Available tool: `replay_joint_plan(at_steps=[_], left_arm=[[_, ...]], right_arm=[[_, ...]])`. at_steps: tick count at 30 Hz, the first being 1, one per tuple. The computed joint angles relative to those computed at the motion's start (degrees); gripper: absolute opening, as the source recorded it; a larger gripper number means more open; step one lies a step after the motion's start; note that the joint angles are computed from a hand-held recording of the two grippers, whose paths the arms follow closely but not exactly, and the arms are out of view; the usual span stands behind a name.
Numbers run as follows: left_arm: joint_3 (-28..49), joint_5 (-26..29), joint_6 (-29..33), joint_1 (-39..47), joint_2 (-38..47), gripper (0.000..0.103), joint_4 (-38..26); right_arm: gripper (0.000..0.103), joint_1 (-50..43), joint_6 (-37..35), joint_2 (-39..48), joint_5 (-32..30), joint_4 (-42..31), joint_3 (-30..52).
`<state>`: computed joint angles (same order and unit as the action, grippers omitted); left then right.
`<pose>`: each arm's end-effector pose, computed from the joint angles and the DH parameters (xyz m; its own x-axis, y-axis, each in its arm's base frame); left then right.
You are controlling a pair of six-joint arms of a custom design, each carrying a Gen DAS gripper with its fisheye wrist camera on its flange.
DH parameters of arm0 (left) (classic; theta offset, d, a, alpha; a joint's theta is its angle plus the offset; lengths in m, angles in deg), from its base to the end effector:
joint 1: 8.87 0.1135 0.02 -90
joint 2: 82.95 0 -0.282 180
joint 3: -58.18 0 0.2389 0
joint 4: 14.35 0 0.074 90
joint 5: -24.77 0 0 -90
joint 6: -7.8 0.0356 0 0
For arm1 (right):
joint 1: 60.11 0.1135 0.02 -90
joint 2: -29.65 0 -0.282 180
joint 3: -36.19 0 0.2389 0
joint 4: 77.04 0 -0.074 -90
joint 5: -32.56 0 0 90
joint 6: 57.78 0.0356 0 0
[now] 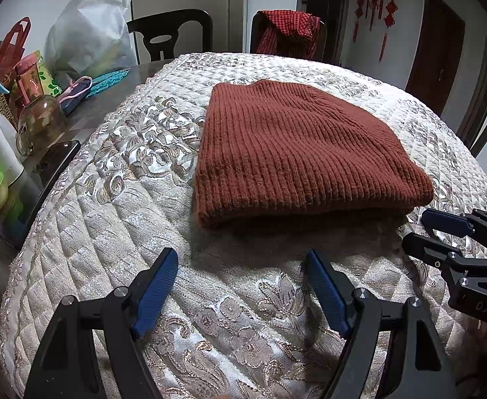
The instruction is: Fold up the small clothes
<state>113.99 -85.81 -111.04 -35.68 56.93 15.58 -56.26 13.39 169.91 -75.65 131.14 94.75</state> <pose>0.2941 -0.1346 -0.0294 -0.7486 -0.1276 -0.6506 -0.1400 0.9896 -0.0330 0.3339 0.0336 -0.0293 -0.6789 -0.3530 -0.6438 -0.4948 0.8678 0.0459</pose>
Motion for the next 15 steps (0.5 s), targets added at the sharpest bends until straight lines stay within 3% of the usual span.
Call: replay_joint_plan(at_steps=[15], left_arm=[[-0.03, 0.15, 0.22, 0.19, -0.02, 0.081, 0.06]], right_arm=[[0.050, 0.01, 0.05, 0.00, -0.02, 0.00, 0.00]])
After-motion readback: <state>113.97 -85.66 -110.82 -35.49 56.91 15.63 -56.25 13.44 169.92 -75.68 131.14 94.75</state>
